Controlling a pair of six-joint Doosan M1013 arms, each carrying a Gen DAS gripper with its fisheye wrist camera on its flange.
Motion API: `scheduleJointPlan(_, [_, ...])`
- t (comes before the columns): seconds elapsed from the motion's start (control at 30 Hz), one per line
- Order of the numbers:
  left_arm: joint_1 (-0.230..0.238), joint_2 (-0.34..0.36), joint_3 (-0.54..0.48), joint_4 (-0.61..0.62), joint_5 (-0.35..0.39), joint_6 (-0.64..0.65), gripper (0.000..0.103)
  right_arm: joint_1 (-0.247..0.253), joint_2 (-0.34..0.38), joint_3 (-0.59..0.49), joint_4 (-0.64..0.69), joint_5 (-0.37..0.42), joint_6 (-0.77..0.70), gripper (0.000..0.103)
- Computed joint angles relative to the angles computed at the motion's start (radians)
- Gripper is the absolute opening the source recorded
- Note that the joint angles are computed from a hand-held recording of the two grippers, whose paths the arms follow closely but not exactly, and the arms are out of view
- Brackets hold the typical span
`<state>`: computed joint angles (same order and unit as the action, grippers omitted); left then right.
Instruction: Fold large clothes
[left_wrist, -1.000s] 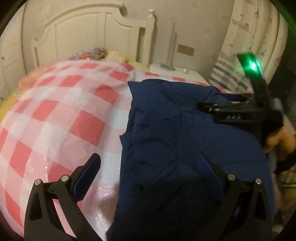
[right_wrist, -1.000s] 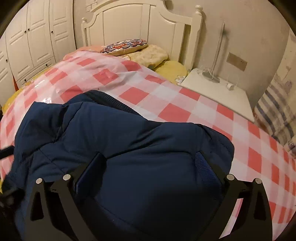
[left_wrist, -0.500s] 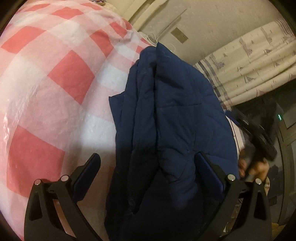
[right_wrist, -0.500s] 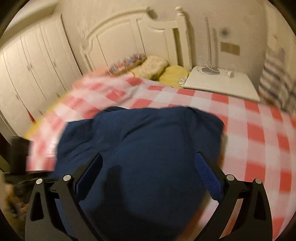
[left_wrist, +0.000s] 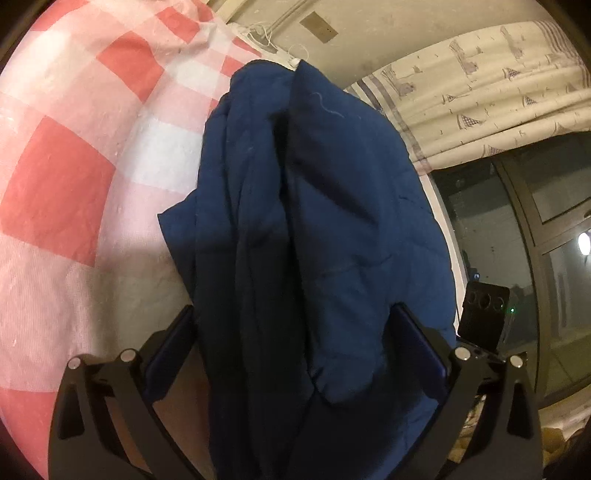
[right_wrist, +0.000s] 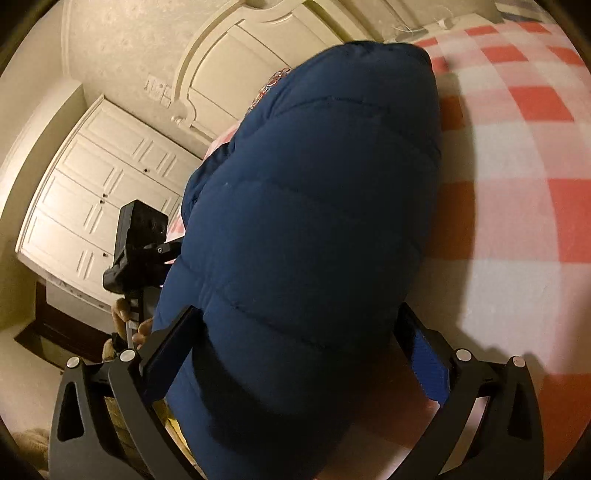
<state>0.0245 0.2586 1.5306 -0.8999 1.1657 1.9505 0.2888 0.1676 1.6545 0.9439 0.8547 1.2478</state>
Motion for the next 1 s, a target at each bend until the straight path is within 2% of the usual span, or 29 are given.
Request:
scheduleJointPlan(0.13, [-0.008, -0.027, 0.044, -0.026, -0.059, 0.036, 0.100, 0.004, -0.001, 0.006, 0.014, -0.006, -0.036, 0.099])
scheduleJointPlan(0.17, [-0.008, -0.033, 0.055, -0.036, -0.071, 0.040, 0.094, 0.007, -0.004, 0.012, 0.019, -0.018, -0.049, 0.099])
scheduleJointPlan(0.23, [-0.011, -0.057, 0.084, -0.056, -0.114, 0.057, 0.083, 0.020, -0.015, 0.026, 0.023, -0.069, -0.086, 0.091])
scheduleJointPlan(0.27, [-0.018, -0.077, 0.104, -0.049, -0.157, 0.065, 0.078, 0.028, -0.022, 0.031, 0.015, -0.093, -0.098, 0.089])
scheduleJointPlan(0.37, [-0.048, -0.132, 0.153, -0.003, -0.285, 0.047, 0.066, 0.049, -0.041, 0.051, -0.003, -0.164, -0.129, 0.082])
scheduleJointPlan(0.43, [-0.070, -0.159, 0.172, 0.049, -0.349, 0.008, 0.063, 0.055, -0.052, 0.066, 0.000, -0.205, -0.157, 0.077])
scheduleJointPlan(0.6, [-0.124, -0.196, 0.181, 0.166, -0.436, -0.089, 0.053, 0.059, -0.087, 0.094, 0.030, -0.290, -0.257, 0.070])
scheduleJointPlan(0.7, [-0.144, -0.181, 0.166, 0.119, -0.458, -0.082, 0.049, 0.044, -0.100, 0.103, 0.058, -0.330, -0.311, 0.069])
scheduleJointPlan(0.73, [-0.155, -0.170, 0.154, 0.098, -0.471, -0.075, 0.048, 0.022, -0.112, 0.110, 0.057, -0.329, -0.329, 0.069])
scheduleJointPlan(0.83, [-0.182, -0.132, 0.106, 0.054, -0.483, -0.054, 0.047, -0.003, -0.123, 0.099, 0.019, -0.371, -0.340, 0.068])
scheduleJointPlan(1.0, [-0.247, -0.027, -0.044, 0.030, -0.490, -0.050, 0.047, -0.089, -0.113, 0.056, 0.019, -0.405, -0.377, 0.068])
